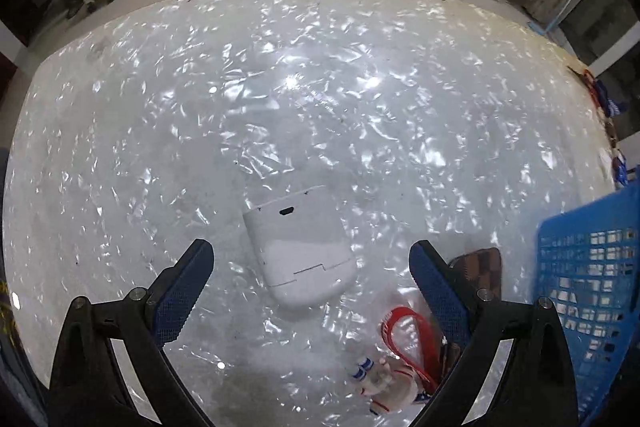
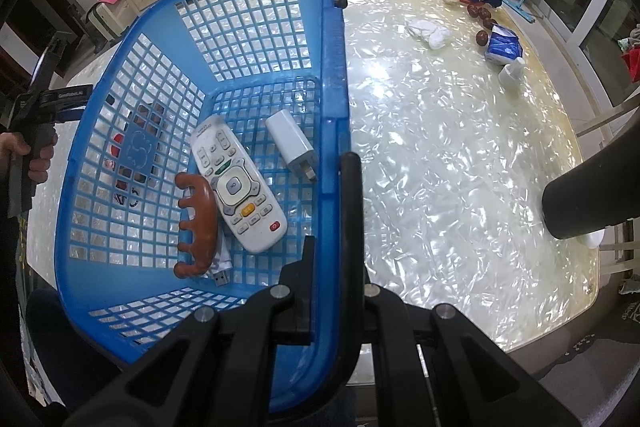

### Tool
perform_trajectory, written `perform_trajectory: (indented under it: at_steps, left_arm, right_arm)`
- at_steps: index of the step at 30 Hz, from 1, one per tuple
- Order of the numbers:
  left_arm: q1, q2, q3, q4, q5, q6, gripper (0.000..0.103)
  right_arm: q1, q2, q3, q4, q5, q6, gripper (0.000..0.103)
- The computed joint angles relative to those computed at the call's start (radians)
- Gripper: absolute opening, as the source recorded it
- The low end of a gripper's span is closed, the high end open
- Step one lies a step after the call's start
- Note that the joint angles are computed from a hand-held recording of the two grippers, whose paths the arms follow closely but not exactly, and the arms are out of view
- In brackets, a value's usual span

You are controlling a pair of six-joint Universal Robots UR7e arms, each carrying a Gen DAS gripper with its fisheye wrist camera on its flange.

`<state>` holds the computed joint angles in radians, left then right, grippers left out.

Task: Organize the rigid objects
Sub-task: 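Move the left gripper back over the white earbud case, then close the left gripper on the earbud case and carry it over the basket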

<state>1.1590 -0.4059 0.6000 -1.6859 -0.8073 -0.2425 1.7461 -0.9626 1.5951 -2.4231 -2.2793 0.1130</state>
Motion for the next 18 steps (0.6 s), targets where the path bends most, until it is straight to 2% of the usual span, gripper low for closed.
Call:
perform_trajectory:
  at_steps: [4, 7, 8, 9, 12, 18]
  left_arm:
    - [0.007, 0.026, -0.033, 0.011, 0.025, -0.025, 0.096]
    - [0.016, 0.042, -0.066, 0.030, 0.026, -0.058, 0.085]
    - [0.020, 0.052, -0.088, 0.053, 0.029, -0.074, 0.075]
    - [0.024, 0.058, -0.103, 0.070, 0.023, -0.087, 0.071]
    - [0.031, 0.081, -0.146, 0.104, 0.021, -0.097, 0.061]
    - [0.031, 0.057, -0.088, 0.065, 0.009, -0.079, 0.061]
  right_arm:
    - [-0.001, -0.001, -0.001, 0.004, 0.001, 0.000, 0.006]
    - [0.000, -0.001, -0.002, 0.004, 0.001, 0.000, 0.006]
    - [0.000, 0.000, -0.002, 0.004, 0.000, 0.001, 0.006]
    - [0.000, 0.000, -0.002, 0.004, 0.000, -0.001, 0.006]
    - [0.000, 0.000, -0.002, 0.004, 0.000, 0.000, 0.006]
    - [0.000, 0.001, -0.002, 0.005, -0.002, 0.001, 0.006]
